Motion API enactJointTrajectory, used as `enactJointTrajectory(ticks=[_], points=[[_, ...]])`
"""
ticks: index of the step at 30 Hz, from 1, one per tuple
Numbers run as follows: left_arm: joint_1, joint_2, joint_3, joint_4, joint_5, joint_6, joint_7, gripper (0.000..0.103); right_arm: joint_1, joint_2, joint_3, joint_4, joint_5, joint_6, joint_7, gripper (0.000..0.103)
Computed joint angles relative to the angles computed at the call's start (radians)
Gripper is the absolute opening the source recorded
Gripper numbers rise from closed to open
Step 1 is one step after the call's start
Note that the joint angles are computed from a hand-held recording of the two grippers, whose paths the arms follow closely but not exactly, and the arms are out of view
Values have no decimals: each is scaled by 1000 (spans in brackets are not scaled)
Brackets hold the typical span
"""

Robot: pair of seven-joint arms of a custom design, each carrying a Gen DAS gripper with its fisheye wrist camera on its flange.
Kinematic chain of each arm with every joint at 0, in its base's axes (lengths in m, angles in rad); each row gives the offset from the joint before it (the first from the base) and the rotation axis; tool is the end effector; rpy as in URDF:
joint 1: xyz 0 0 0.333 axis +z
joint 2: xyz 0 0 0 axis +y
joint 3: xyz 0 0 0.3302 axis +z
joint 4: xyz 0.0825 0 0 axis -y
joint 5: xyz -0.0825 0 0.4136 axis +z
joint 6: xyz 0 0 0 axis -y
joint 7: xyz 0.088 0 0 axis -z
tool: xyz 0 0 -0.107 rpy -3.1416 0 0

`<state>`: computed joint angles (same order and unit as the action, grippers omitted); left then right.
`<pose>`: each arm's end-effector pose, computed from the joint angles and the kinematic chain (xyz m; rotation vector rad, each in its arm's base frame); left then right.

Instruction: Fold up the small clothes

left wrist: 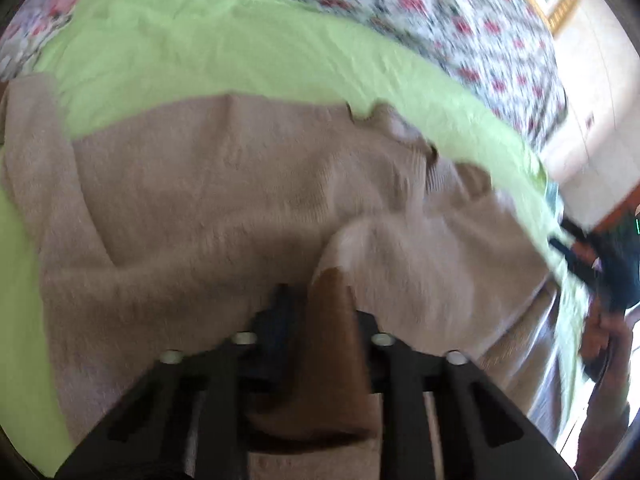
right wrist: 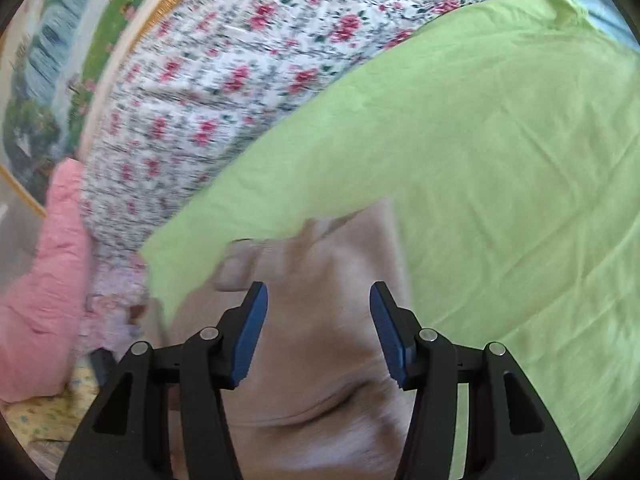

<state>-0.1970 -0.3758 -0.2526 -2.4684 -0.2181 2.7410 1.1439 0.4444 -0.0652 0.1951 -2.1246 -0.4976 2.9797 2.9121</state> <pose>0.4433 -0.2120 0.4976 -2.1348 1.8613 -0.9109 0.4598 0.3864 0.5432 -1.3580 1.7353 -0.1448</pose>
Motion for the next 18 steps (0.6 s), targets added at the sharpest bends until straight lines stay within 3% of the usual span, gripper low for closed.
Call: enactJointTrajectory(ticks=[2, 4, 7, 9, 10, 11, 12, 14, 17, 18], points=[[1, -20, -14, -22, 26, 4, 7, 6, 22, 40, -17, 38, 135, -70, -150, 55], [-1, -47, -16, -39, 37, 13, 16, 5, 30, 99, -20, 103, 231, -153, -276, 55], [7, -67, -13, -41, 47, 24, 28, 4, 37, 161, -16, 171, 271, -229, -368, 55], [16, -63, -8, -30, 49, 26, 31, 4, 50, 173, -22, 186, 232, -232, -384, 53], [18, -62, -5, -24, 47, 22, 33, 3, 50, 172, -19, 187, 246, -234, -412, 26], [22, -51, -5, -7, 49, 17, 36, 3, 46, 155, -20, 166, 270, -207, -418, 13], [22, -40, -4, 10, 51, 20, 43, 3, 47, 137, -27, 146, 261, -177, -401, 13], [12, -26, -3, 37, 48, 46, 65, 3, 43, 57, -52, 85, 106, -111, -249, 12], [27, 1, -29, 75, 73, 100, 60, 3, -2, -12, -34, 57, -91, -101, -74, 12], [44, 18, -44, 92, 95, 90, 44, 3, -10, -17, -25, 61, -115, -128, -77, 12]])
